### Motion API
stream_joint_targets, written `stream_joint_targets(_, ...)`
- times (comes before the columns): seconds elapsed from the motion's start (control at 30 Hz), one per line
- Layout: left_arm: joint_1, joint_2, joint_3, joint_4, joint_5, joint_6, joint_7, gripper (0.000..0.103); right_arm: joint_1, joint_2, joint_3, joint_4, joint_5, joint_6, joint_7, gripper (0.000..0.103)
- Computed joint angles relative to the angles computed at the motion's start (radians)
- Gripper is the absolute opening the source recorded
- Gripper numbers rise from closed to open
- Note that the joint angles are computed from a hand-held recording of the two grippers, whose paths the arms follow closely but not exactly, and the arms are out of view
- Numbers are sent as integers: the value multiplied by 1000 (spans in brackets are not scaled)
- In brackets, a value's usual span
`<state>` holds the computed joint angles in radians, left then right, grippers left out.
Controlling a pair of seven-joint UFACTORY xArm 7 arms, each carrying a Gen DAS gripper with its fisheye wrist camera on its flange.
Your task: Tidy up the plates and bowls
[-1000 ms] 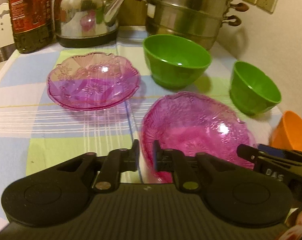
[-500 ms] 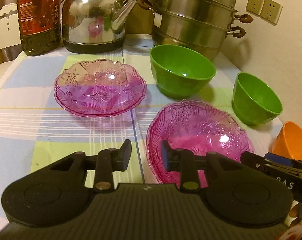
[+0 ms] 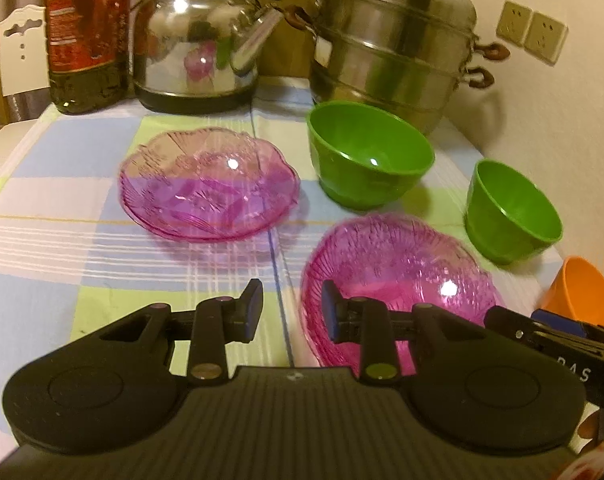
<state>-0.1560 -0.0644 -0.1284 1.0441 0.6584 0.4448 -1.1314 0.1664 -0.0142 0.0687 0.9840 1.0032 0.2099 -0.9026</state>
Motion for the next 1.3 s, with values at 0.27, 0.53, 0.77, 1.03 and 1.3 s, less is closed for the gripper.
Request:
stream_joint_targets(0.27,58,-65,5,-22,54,65,-72,27,34,-30,5,17,60,45,-71,61)
stream_joint_targets(0.53,120,-51,29,21,51,71,-44,27,62,-4,22,112,46,136,-23,61)
stream_joint_targets(0.77,155,10,68,65,103,32,-50,37,56,137,67,304,-114,244,141,61)
stream_joint_targets(1.03,175,58,120,69,149,-50,-43,39,43,325,123,510,-324,310,320,61)
stream_joint_targets(1.3,178,126,153,96,-129,-115,177,39,45,477,149,664,-477,324,487,61)
